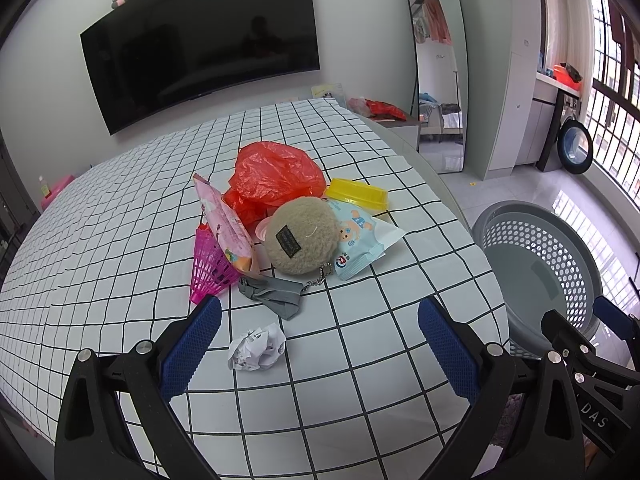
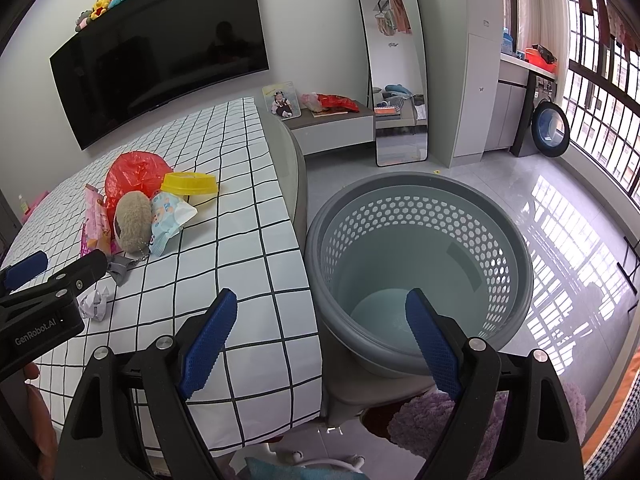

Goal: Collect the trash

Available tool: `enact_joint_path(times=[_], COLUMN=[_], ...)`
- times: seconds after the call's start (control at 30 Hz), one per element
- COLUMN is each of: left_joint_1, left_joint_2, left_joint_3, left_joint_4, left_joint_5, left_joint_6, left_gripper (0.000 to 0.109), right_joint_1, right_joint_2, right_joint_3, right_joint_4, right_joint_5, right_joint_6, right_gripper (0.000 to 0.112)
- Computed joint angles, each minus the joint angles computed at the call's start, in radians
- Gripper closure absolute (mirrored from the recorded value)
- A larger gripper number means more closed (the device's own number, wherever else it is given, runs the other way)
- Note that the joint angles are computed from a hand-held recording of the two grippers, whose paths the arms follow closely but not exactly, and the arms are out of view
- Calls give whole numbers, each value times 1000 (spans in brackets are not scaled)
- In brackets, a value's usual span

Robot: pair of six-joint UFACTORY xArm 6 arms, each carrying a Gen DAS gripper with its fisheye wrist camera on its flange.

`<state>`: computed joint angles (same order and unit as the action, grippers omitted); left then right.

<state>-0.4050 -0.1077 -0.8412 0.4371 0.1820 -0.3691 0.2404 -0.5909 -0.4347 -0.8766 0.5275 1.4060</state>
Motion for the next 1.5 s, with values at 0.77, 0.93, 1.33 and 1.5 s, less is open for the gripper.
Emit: enact_joint_path(times=[0.77, 0.93, 1.33, 1.5], left_joint_1=[72, 148, 252, 261], left_joint_2=[-11, -9, 43, 66], left_joint_3=[2, 3, -5, -22], left_joint_4=[61, 167, 202, 175], left_joint_5=[-7, -6, 3, -12], left_joint_6=[-64, -153, -157, -131], left_gripper=[12, 12, 12, 12], right_joint_1=[-12, -18, 12, 1], right_joint_2=[79, 170, 384, 428], right_joint_3=[-36, -83, -230, -276], right_joint_4=[1, 18, 168, 216], right_joint_5=[-96, -176, -279, -287], right_joint_6=[-22, -54, -255, -319], right_gripper=[30, 30, 30, 30])
